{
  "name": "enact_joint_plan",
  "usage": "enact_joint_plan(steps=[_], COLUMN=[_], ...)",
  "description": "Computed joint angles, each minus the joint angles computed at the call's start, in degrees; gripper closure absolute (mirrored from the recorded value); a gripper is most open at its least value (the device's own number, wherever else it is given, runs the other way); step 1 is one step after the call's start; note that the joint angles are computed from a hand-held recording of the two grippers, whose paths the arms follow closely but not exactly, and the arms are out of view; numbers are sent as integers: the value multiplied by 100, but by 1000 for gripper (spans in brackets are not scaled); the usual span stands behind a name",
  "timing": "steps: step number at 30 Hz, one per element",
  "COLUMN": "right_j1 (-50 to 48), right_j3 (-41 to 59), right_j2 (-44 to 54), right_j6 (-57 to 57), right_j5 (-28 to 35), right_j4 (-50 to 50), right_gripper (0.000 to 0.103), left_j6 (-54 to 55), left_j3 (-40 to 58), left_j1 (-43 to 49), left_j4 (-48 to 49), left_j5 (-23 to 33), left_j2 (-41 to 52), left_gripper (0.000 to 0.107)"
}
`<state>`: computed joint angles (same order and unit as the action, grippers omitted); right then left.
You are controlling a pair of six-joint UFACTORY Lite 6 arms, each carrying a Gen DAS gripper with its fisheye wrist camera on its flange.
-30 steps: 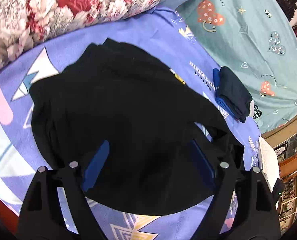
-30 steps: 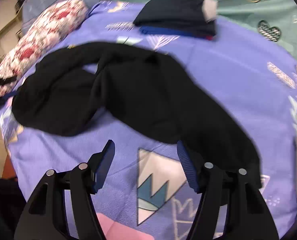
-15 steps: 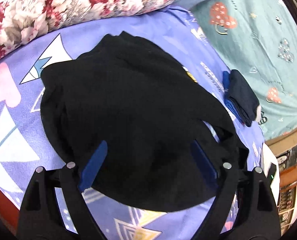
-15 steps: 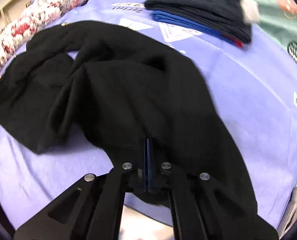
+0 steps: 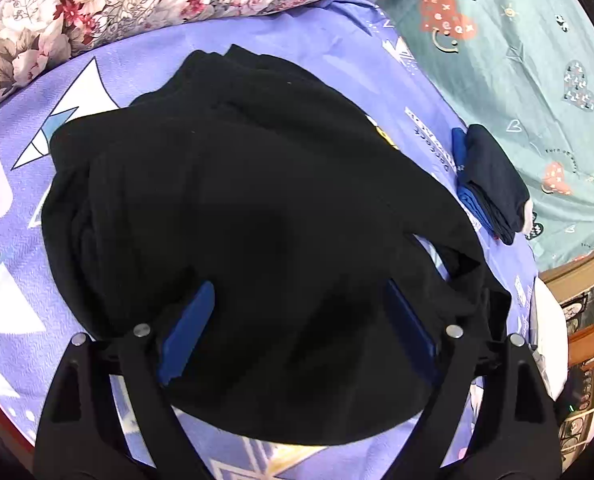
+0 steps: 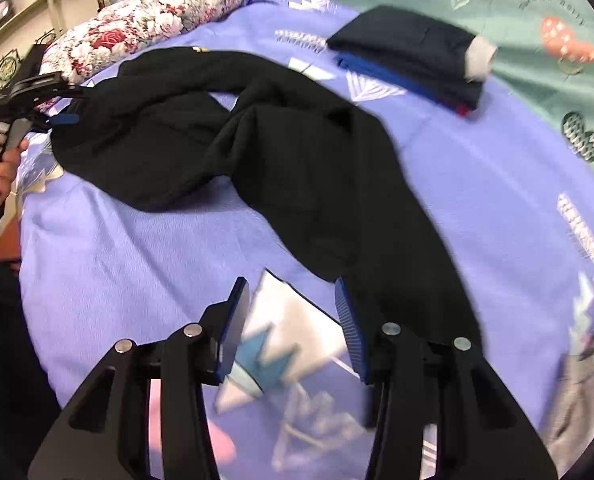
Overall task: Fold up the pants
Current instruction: 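Lay the black garment flat on the sheet and open both tools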
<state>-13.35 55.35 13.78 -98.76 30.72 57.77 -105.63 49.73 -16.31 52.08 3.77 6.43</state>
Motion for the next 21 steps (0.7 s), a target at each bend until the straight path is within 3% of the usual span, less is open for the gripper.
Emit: enact_joint_plan(steps=[3,6,11,16,18,21], right_j1=[503,625,442,304,357,509], right_j3=[468,697,733,1014,1536,1655], right_j2=[738,1100,1166,1304,1630,1603], right_j6=[438,-196,-742,-438,185,636], right_j5=[-837,-1798,-1522,-900,-642,-741], right_j4=[30,575,37,-851,-1194,-1565], right_gripper=[59,59,59,60,71,91], left_j6=[-810,-1473,-1287,-1187,-971,-849], left_j3=[-194,-405,-419,-161,-118,-131], left_j1=[-34,36,191,24,16,-1], left_j4=[761,1390,1217,1161,918,798], left_j5=[-18,-51,-184,-125,-110,12], left_j2=[-204,-395,-342,-76,-37,-98], left_gripper=[19,19,19,19,19,19])
